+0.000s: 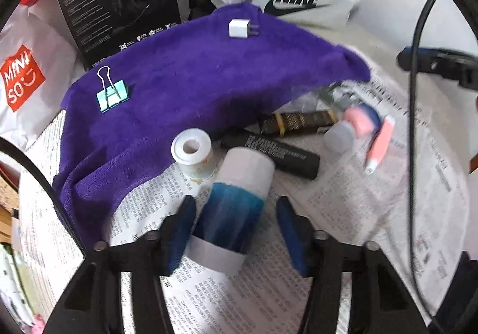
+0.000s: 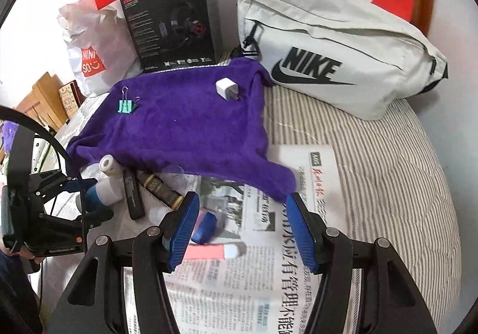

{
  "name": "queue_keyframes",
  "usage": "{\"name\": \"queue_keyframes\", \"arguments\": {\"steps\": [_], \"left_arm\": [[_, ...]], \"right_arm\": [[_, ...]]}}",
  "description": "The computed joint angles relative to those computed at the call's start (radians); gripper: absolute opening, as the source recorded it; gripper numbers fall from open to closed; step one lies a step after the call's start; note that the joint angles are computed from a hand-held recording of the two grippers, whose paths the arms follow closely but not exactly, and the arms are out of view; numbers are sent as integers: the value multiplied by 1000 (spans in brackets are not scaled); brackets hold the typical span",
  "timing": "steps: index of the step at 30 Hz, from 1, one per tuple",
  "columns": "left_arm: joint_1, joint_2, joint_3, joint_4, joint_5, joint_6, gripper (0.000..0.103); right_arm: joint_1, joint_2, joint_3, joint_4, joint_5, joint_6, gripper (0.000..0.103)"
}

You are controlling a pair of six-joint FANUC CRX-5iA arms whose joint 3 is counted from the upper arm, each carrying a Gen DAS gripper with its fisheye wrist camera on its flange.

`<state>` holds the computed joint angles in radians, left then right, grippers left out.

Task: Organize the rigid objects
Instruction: 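Grasp the blue-and-white cylinder with the left tool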

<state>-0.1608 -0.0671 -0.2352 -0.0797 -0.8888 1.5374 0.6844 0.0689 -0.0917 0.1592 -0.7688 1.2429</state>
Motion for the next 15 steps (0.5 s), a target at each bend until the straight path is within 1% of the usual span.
{"name": "queue_keyframes", "arguments": {"steps": [1, 4, 8, 15], "left_arm": [[7, -3, -7, 16, 0, -12, 38], [56, -41, -68, 123, 25, -47, 37], [79, -83, -120, 160, 49, -14, 36], [46, -46, -65, 92, 26, 62, 37]], "right_arm": [[-3, -1, -3, -1, -1, -2, 60], [-13, -3, -11, -11, 2, 1, 60], [-21, 3, -13, -29, -4, 17, 60], [-32, 17, -3, -75, -17, 63, 60]]}}
